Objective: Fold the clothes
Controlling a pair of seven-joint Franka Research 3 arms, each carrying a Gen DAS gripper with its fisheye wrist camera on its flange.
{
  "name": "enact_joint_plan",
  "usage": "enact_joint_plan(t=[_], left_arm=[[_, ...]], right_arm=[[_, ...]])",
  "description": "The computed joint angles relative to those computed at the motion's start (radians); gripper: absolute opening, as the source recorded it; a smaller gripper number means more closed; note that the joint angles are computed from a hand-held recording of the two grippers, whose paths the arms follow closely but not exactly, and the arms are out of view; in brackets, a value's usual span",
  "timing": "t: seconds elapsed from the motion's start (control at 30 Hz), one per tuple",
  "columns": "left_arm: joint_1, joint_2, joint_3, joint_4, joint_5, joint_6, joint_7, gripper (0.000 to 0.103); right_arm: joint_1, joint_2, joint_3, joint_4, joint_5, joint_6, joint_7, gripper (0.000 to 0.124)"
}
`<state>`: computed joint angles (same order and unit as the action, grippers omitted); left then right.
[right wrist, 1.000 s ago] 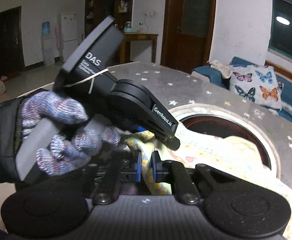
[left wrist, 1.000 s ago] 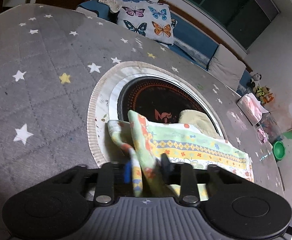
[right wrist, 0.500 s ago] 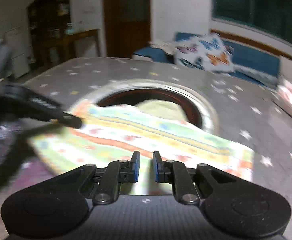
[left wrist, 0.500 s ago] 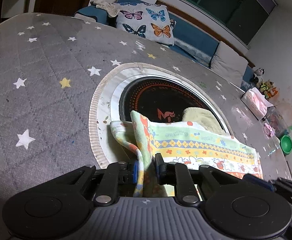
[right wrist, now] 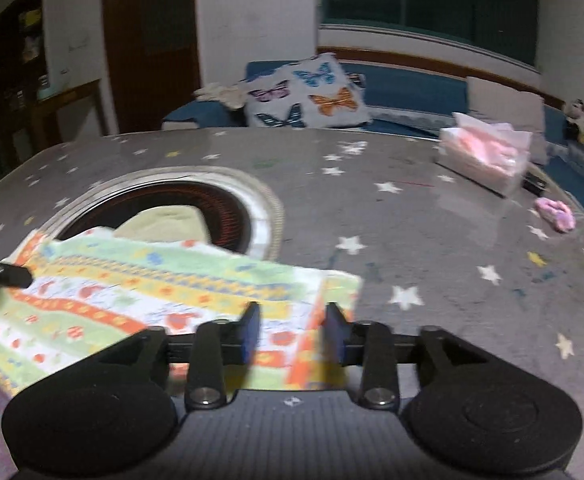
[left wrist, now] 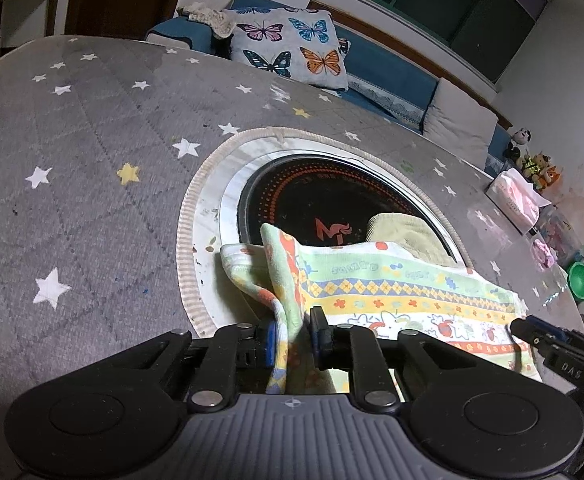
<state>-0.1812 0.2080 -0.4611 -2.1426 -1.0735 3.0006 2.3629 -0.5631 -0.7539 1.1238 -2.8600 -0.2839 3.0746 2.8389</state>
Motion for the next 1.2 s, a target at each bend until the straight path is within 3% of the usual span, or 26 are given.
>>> enact_joint_plan(t=[0.3, 0.5, 0.73, 0.97, 1.2], left_arm=[[0.003, 0.008, -0.007, 0.001, 0.034, 0.018, -0.022, 0.018], [0.013, 0.003, -0.026, -0.003, 0.058, 0.037, -0.038, 0.013], [0.016, -0.027, -0.052, 0.004, 0.007, 0.051, 0.026, 0.009], [-0.046, -0.04, -0.037, 0.04, -0.022, 0.048, 0.08, 0.008], [-0.105, 0.002, -0.039, 0.095, 0.118, 0.059, -0.015, 0.008]], right_arm=[[-0.065, 0.024, 0.036, -0.006, 0.037, 0.064, 0.037, 0.039], [-0.06, 0.016, 0.045, -0.013, 0.081, 0.088, 0.025, 0.009], [0.023, -0.065, 0.002, -0.05, 0.129, 0.084, 0.034, 0.006], [0.14, -0.176, -0.094, -0.087, 0.113, 0.007, 0.025, 0.006], [0.243, -0.283, -0.206, -0.141, 0.053, -0.108, 0.041, 0.006]])
